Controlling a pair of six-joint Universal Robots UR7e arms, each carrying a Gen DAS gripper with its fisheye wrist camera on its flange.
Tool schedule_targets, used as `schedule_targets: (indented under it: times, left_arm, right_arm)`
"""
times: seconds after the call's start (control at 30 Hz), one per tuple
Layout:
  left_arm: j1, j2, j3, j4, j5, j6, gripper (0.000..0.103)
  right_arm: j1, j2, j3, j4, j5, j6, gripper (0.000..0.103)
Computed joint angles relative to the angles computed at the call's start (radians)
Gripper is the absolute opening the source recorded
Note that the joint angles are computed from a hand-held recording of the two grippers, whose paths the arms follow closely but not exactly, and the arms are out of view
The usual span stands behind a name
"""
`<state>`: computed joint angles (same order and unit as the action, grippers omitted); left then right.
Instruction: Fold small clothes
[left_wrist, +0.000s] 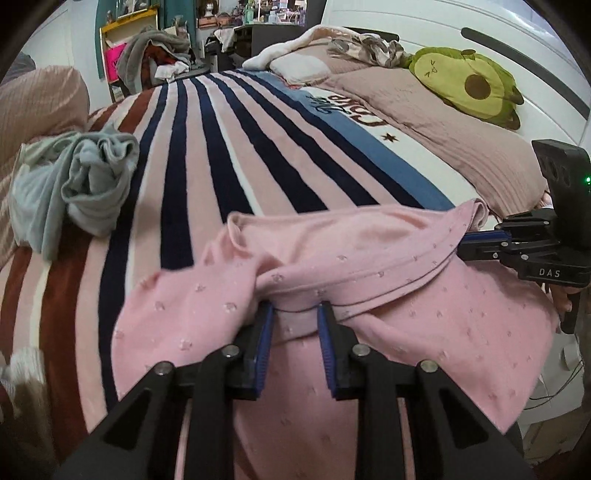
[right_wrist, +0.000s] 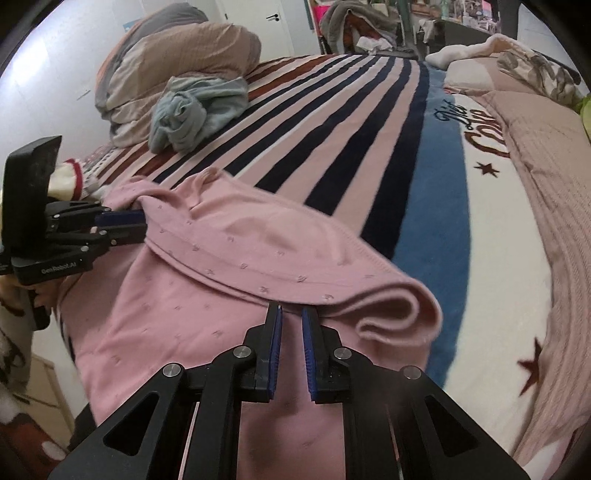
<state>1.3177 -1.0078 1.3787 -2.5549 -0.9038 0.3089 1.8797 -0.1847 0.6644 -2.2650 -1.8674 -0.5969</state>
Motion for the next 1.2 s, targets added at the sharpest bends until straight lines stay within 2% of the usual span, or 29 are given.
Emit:
schedule_targets:
  times: [0.23,0.4,0.5,0.6,0.7,0.77,0.9,0.97,1.1,1.2]
  left_arm:
    - [0.017,0.070,-0.110,-0.003,-0.006,0.060,0.023]
    - [0.032,0.150,-0.226,-0.010,0.029,0.126,0.034]
    - [0.042,0.199,-0.310,-0.007,0.046,0.152,0.035]
    - [0.046,0.240,-0.378,-0.033,0.064,0.184,0.039]
    - [0.043,0.248,-0.402,-0.071,0.067,0.201,0.042]
    - [0.039,0.217,-0.369,-0.099,0.035,0.204,0.050]
    - [0.021,0.139,-0.263,-0.158,0.020,0.222,0.052]
    - [0.013,0.090,-0.192,-0.176,0.022,0.213,0.055]
    - [0.003,-0.014,-0.032,-0.186,0.023,0.136,0.057]
    - [0.000,-0.085,0.083,-0.215,0.020,0.072,0.062]
  right_arm:
    - [-0.007,0.075,-0.135,0.022,-0.019,-0.018,0.005]
    - [-0.016,0.166,-0.307,0.055,-0.058,-0.022,0.005]
    - [-0.019,0.226,-0.420,0.054,-0.092,-0.030,0.005]
    - [-0.022,0.263,-0.501,0.059,-0.094,-0.025,0.006]
    - [-0.022,0.204,-0.398,-0.015,-0.062,-0.028,0.012]
    - [-0.020,0.141,-0.288,-0.064,-0.017,-0.030,0.012]
    - [-0.011,0.048,-0.125,-0.114,0.067,-0.053,0.012]
    - [-0.009,0.019,-0.079,-0.069,0.130,-0.067,0.012]
    - [-0.005,0.044,-0.116,0.074,0.158,-0.088,0.012]
    - [0.001,0.150,-0.284,0.191,0.086,-0.081,0.012]
